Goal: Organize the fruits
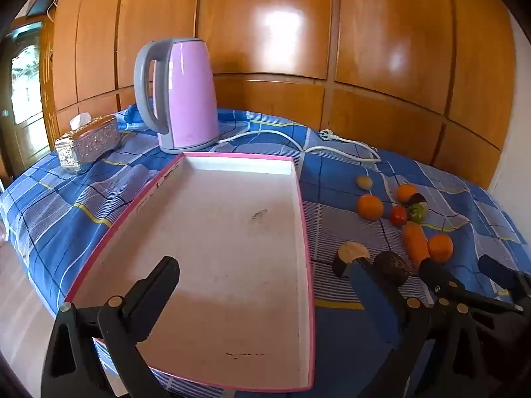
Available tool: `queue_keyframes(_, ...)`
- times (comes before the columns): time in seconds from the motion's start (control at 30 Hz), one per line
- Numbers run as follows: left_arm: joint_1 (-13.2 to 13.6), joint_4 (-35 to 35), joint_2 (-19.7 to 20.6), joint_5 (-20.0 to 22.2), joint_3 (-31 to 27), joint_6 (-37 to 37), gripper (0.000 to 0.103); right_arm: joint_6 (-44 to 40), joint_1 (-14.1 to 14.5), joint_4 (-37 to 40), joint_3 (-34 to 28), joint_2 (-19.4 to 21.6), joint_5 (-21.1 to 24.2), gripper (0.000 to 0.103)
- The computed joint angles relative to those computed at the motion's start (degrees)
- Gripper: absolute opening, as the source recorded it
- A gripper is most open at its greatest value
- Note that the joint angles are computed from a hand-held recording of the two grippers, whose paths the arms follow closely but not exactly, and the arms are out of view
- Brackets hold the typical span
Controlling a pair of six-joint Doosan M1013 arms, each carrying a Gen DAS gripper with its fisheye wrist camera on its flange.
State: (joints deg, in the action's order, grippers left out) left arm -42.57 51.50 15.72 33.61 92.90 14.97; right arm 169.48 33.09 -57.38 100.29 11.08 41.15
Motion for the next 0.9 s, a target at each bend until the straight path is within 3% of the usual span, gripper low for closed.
queue_keyframes(0.13, -0.81, 3.57, -0.05, 1.19, 0.38, -0.65, 0.103, -3.01, -0.58, 4.27, -0.96, 0.16, 0.87, 0.099)
queue_keyframes(0.3, -1.06, 1.3, 0.21, 3.05, -0.54, 1.58, 0.103, -1.19, -0.03, 1.47, -0.57, 0.21, 1.52, 0.099)
queue_keyframes(0.47, -1.55, 4.99, 0.3, 4.38, -0.33, -1.31, 0.103, -1.15, 0.14, 0.81, -0.65, 0.39, 2.17, 0.099)
queue_keyframes(0.6, -1.08, 4.85, -0.08, 1.41, 0.44, -1.39, 0.103, -1.03, 0.17, 0.8, -0.56, 0.29, 2.28, 0.099)
queue_keyframes(0.9, -0.98, 4.71, 0.04, 1.85, 0.36, -1.94, 0.103, -2.11, 0.0, 2.29, -0.71, 0.37, 2.43, 0.098)
